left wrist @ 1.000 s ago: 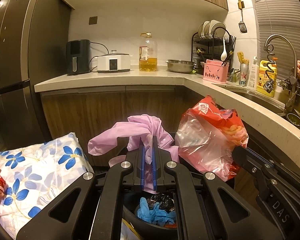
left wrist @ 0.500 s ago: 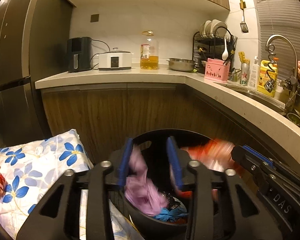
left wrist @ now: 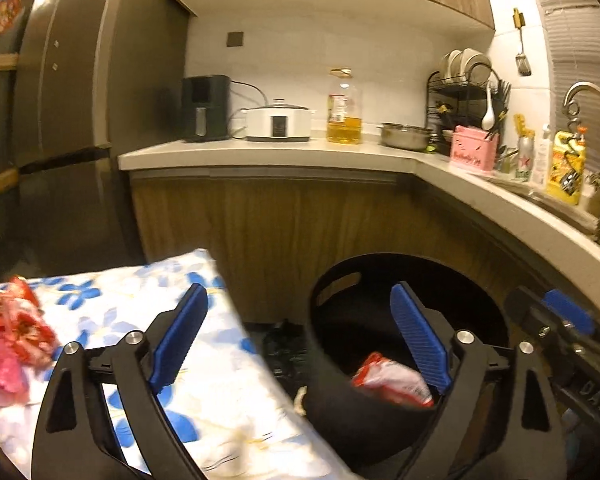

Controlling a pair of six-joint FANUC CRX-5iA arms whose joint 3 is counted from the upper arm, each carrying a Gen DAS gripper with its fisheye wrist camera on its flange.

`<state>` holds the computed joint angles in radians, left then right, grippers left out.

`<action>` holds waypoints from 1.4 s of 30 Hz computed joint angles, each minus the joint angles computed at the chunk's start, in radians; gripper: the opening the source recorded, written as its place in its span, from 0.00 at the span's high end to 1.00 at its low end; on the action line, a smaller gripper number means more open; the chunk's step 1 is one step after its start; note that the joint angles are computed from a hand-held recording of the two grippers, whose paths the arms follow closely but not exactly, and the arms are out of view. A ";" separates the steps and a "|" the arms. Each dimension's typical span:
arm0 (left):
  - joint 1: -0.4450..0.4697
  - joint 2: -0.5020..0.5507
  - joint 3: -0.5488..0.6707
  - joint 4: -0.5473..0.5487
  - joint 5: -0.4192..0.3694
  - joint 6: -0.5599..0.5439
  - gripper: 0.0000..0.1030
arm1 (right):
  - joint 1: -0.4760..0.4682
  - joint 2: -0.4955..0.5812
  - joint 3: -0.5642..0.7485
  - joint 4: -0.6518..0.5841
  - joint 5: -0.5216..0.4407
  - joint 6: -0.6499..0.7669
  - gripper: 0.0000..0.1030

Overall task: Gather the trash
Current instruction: 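Move both open tools back over the pink bag and gloves on the table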

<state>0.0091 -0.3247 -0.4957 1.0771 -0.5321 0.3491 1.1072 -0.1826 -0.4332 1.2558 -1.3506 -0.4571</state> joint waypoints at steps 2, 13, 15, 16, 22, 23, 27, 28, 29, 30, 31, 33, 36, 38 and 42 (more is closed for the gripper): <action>0.018 -0.018 -0.006 -0.024 0.009 0.017 0.06 | 0.023 0.021 0.022 0.003 -0.036 0.022 0.14; 0.202 -0.117 -0.043 -0.093 -0.109 0.066 0.06 | 0.120 0.135 0.173 -0.072 -0.196 0.134 0.06; 0.243 -0.137 -0.056 -0.094 -0.135 0.059 0.06 | 0.137 0.148 0.189 -0.078 -0.211 0.132 0.06; 0.255 -0.142 -0.056 -0.097 -0.144 0.061 0.06 | 0.141 0.150 0.194 -0.080 -0.212 0.133 0.06; 0.343 -0.178 -0.064 -0.088 -0.202 0.054 0.06 | 0.185 0.190 0.243 -0.095 -0.241 0.130 0.06; 0.356 -0.185 -0.067 -0.082 -0.211 0.050 0.06 | 0.193 0.197 0.250 -0.096 -0.247 0.132 0.06; 0.415 -0.207 -0.079 -0.049 -0.253 0.015 0.06 | 0.217 0.226 0.281 -0.093 -0.268 0.144 0.06; 0.430 -0.213 -0.082 -0.041 -0.263 0.006 0.06 | 0.224 0.236 0.292 -0.090 -0.274 0.145 0.06; 0.447 -0.218 -0.085 -0.030 -0.276 -0.004 0.06 | 0.229 0.244 0.302 -0.086 -0.278 0.147 0.06; 0.463 -0.222 -0.087 -0.020 -0.290 -0.014 0.06 | 0.232 0.251 0.310 -0.082 -0.281 0.150 0.06; 0.471 -0.224 -0.088 -0.016 -0.296 -0.016 0.06 | 0.235 0.258 0.319 -0.076 -0.285 0.155 0.06; 0.498 -0.229 -0.092 -0.002 -0.312 -0.028 0.06 | 0.242 0.275 0.337 -0.066 -0.295 0.166 0.06; 0.534 -0.233 -0.097 0.012 -0.332 -0.038 0.06 | 0.247 0.290 0.354 -0.057 -0.296 0.178 0.06; 0.558 -0.233 -0.099 0.023 -0.345 -0.048 0.06 | 0.252 0.300 0.364 -0.050 -0.295 0.182 0.06; 0.594 -0.233 -0.102 0.035 -0.359 -0.060 0.06 | 0.253 0.320 0.388 -0.043 -0.288 0.195 0.06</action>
